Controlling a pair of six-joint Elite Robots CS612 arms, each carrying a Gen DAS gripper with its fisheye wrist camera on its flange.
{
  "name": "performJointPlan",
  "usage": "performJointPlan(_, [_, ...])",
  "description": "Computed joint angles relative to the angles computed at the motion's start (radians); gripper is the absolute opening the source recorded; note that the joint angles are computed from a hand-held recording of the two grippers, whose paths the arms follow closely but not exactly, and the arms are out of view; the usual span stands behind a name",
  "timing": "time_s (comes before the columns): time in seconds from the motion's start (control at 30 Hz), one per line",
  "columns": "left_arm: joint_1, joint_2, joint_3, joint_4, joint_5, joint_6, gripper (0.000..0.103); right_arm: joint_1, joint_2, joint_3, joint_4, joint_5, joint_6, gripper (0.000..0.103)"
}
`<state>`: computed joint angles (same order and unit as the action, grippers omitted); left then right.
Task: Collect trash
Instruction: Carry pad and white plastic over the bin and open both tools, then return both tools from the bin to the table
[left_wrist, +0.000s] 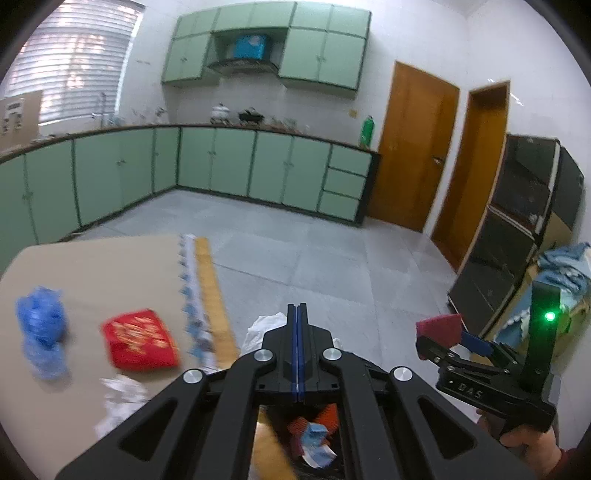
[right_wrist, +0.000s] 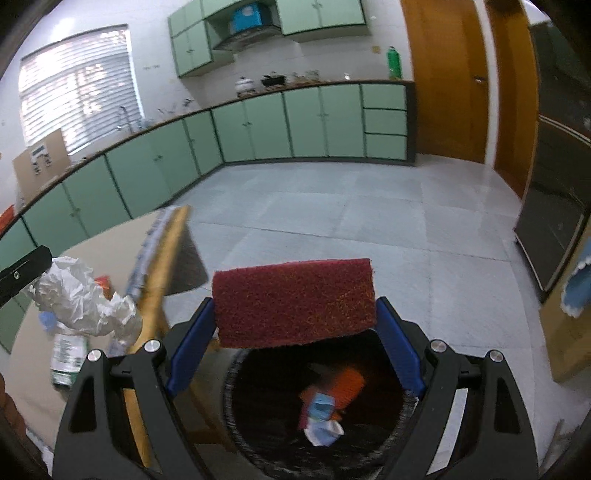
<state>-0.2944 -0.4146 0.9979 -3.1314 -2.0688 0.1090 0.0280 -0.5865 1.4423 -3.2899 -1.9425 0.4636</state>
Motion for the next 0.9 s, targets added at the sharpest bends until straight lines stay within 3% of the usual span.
performJointPlan(0.23, [-0.041, 0.028, -0.026, 0.103, 0.017, 0.067, 0.0, -0.029, 0.026, 0.01, 0.049, 0.008, 0.038, 0.083])
performJointPlan(0.43, [-0.053, 0.062, -0.079, 0.209, 0.013, 0.104, 0.003, -0.041, 0.048, -0.006, 0.087, 0.021, 0.023, 0.085])
performJointPlan(0.6, [-0.055, 0.078, -0.104, 0.244, 0.006, 0.093, 0.039, -0.047, 0.051, 0.001, 0.102, 0.011, 0.046, 0.091])
performJointPlan(0.9, [-0.024, 0.049, -0.068, 0.128, 0.066, 0.012, 0.067, -0.029, 0.044, -0.013, 0.064, -0.008, 0.045, 0.097])
